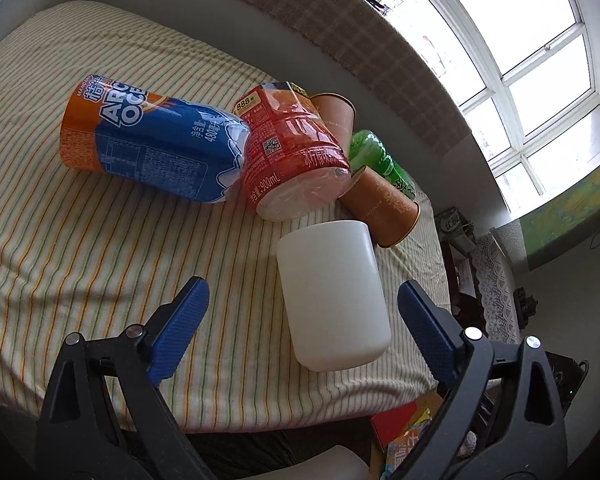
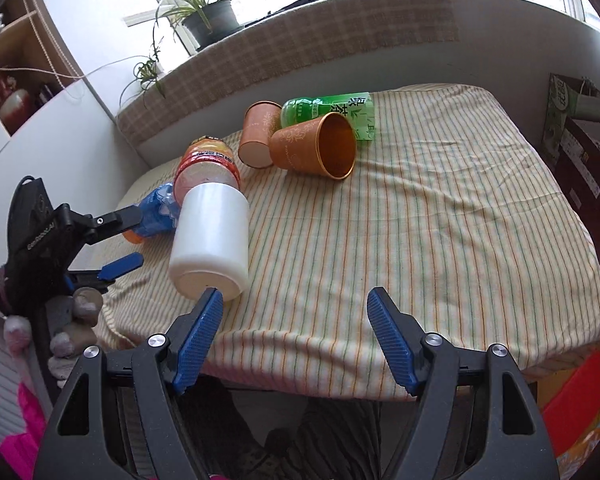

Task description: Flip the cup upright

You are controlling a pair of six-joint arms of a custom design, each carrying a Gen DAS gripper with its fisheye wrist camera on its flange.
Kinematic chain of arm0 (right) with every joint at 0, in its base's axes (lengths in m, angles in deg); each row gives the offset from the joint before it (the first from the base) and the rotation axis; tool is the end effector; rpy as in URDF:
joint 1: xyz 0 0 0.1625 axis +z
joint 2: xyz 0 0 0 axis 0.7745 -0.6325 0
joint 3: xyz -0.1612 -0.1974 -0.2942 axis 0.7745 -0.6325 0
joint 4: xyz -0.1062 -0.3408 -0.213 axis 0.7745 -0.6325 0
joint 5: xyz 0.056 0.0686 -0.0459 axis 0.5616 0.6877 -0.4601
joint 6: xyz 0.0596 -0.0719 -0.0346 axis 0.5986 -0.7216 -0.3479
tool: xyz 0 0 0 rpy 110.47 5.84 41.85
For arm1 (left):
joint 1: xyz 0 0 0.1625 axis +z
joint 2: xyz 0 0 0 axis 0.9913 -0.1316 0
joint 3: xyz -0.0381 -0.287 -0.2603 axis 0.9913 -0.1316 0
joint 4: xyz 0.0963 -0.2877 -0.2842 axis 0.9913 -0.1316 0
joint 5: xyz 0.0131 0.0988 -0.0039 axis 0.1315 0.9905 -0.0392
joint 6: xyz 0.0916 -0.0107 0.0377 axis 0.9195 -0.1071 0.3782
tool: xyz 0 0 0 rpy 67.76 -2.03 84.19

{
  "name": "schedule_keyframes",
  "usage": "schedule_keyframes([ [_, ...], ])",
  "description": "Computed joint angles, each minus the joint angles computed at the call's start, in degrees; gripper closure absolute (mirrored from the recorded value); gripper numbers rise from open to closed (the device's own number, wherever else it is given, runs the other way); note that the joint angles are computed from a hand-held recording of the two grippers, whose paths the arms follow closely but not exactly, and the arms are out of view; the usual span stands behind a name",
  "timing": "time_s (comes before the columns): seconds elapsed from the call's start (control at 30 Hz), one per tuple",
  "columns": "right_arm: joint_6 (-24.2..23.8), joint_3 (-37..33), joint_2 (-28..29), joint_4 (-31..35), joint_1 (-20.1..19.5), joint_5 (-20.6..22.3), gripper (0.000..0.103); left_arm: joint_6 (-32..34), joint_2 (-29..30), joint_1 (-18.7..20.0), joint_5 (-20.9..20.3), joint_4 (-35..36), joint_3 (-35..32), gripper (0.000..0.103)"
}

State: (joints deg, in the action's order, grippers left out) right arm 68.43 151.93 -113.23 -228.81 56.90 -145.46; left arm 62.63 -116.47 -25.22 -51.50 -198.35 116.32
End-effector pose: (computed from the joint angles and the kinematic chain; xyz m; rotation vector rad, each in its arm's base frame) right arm 0.2052 -0.3810 0.1335 0.1067 -2.5401 0.9697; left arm -0.1376 -0.5113 0.2001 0.1832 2.9790 -0.6818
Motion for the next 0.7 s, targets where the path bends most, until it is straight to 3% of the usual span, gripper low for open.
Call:
schedule_keyframes([
  [0.2, 2.5, 4.4, -2.3, -4.4, -0.9, -2.3, 0.029, -2.9, 4.5, 2.4, -5.7, 2.0, -4.0, 0.009],
  [0.3, 3.4, 5.7, -2.9, -5.4, -1.7, -2.1, 0.029, -3.9, 5.7, 2.9, -6.5, 2.5, -5.0, 0.011],
  [0.37, 3.8, 6.1, -3.2, -5.6, -2.3, -1.7, 0.029, -4.1, 6.6, 2.9, -6.9, 2.8, -5.8, 0.018],
  [0.7, 2.9, 6.9, -3.2, -7.3, -3.0, -1.9, 0.029, -3.9, 11.0, 3.3, -8.0, 4.9, -9.1, 0.021],
])
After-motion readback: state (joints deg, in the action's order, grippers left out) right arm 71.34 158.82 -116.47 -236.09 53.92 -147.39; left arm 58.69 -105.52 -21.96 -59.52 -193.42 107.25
